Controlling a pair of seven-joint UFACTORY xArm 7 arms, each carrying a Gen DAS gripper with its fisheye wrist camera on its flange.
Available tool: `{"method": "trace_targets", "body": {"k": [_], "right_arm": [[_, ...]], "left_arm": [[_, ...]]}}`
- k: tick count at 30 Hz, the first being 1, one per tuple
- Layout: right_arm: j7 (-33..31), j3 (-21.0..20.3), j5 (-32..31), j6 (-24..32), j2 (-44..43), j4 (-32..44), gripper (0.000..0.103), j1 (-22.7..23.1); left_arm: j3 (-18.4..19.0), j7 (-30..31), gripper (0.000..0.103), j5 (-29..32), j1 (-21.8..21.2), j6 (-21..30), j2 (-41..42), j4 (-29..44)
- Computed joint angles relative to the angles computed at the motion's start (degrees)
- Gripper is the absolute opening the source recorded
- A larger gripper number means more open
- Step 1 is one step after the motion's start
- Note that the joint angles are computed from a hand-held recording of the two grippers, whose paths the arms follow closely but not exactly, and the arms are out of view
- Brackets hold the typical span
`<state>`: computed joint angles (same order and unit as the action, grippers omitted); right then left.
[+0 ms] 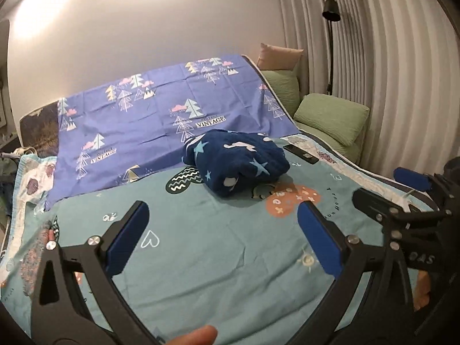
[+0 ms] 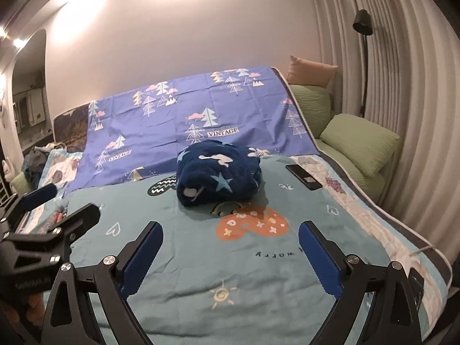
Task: Fold small clothes
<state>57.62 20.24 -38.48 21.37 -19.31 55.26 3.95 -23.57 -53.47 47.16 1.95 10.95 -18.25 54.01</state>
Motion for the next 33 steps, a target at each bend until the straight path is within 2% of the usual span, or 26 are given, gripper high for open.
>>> {"method": "trace_targets", "body": {"k": [13,26,33], "right_arm": [[4.1,3.7,-1.0,6.2,-5.4,-1.2,0.097,-0.3],[6.5,5.4,-0.2,6.3,-8.5,-2.6,0.098,-0.9],[4.6,5.2,1.5,6.2,-8.8,-2.9,0.098,-0.5]], "left_arm": [[-0.8,4.5,0.103,-9.3,0.4,-1.4,-7.7,-7.3],[-3.6,8.3,0.103,-17.2,3.2,-2.2,-11.6,-10.0],[-5.4,8.6,0.103,-18.7,5.2,-2.1,-12.2,-10.4]]}}
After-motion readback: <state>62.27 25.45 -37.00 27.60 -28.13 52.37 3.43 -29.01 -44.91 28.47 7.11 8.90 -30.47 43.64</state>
